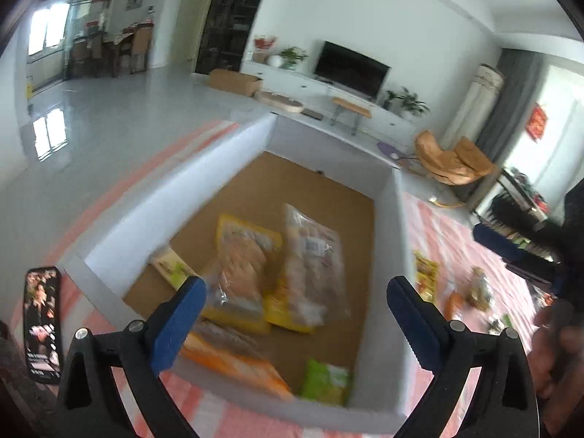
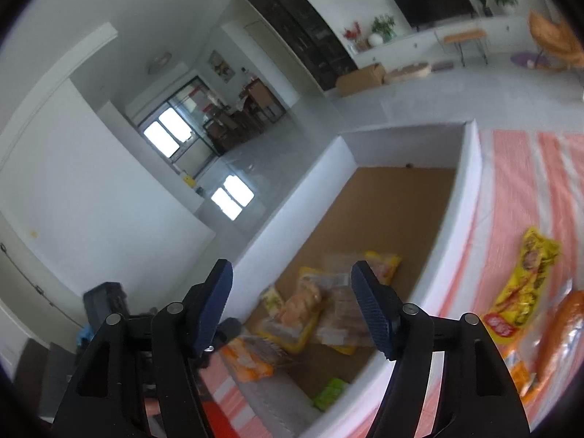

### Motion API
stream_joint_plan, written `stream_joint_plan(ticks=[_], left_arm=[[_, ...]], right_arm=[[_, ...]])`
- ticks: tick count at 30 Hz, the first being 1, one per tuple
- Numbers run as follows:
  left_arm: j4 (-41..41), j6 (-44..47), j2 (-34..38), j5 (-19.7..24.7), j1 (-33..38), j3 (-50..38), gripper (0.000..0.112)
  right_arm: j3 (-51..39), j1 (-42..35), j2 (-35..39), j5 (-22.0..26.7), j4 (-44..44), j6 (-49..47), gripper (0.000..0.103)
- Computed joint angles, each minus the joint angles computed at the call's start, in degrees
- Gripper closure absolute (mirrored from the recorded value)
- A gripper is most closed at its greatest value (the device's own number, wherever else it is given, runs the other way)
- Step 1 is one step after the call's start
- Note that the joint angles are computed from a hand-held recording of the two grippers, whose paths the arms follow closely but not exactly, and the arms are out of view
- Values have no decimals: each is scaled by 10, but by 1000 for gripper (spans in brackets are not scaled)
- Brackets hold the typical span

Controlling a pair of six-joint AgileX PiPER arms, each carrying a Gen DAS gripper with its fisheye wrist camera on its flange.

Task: Organize snacks

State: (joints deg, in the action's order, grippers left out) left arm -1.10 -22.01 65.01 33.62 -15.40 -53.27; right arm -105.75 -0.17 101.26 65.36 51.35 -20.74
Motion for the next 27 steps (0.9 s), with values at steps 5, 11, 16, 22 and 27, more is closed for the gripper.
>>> stream_joint_plan(ticks=[5,11,16,22,27], left_arm=[[56,-130,-53,-11,-207,42,14],[164,-292,52,-77,-489,20,13],[176,-313,232,-89,-522,-48,13],[417,-511,358,-1,-518,-130,14],[453,-527,409,1,-494,-161,14]], right_arm=[[217,-68,-134,-70,-78,-133,31],[478,-308,-244,-146,-164,-300,31],[502,-494,-207,-175,-182,-377,31],[414,-491,-111,-209,-237,-301,31],[370,-447,-59,-268,-256,-261,27]])
